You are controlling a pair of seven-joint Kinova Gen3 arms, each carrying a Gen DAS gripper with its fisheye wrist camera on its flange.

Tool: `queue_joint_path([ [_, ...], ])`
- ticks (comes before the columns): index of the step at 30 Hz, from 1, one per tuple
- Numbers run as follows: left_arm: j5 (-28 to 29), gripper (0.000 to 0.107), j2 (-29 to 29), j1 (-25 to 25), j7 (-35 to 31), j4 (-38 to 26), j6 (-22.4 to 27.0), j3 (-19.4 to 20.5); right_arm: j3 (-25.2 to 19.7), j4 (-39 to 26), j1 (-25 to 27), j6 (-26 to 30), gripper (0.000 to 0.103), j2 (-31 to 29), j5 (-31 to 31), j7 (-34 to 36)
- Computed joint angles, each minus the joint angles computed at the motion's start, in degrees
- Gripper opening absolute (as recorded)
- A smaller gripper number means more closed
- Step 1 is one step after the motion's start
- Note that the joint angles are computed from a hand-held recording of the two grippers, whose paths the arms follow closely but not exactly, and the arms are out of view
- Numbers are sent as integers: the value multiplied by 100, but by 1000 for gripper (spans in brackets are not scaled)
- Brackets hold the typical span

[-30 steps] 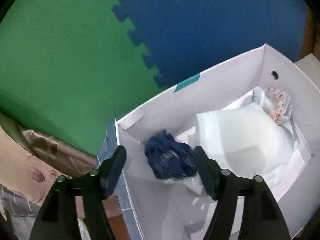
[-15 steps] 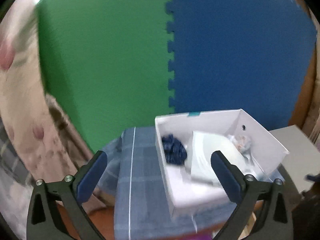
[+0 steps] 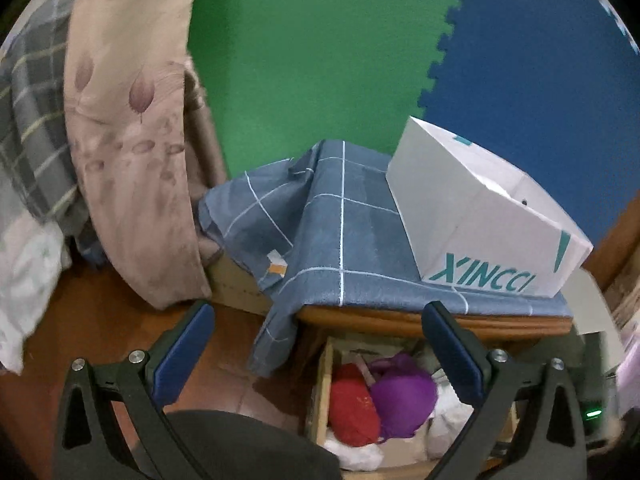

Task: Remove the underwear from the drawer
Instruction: 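Lower the right gripper into the drawer over the purple underwear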

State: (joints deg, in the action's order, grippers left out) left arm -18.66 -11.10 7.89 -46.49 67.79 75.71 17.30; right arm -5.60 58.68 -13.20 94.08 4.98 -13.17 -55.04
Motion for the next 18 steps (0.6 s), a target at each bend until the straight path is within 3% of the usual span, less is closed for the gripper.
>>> queue_joint_path([
  [3,92,103,-181,-44,74,228,-202,-80,-179,-7,-381,-157,79,233,521,-125],
  [10,962,102,-495,-246,40,712,-805,-616,-271,334,-952,-527,79,535,1467,-66],
  [18,1752,102,-719,-525,29,1075,-1201,-970,-291,673,-1115,-1002,80,655,1724,255],
])
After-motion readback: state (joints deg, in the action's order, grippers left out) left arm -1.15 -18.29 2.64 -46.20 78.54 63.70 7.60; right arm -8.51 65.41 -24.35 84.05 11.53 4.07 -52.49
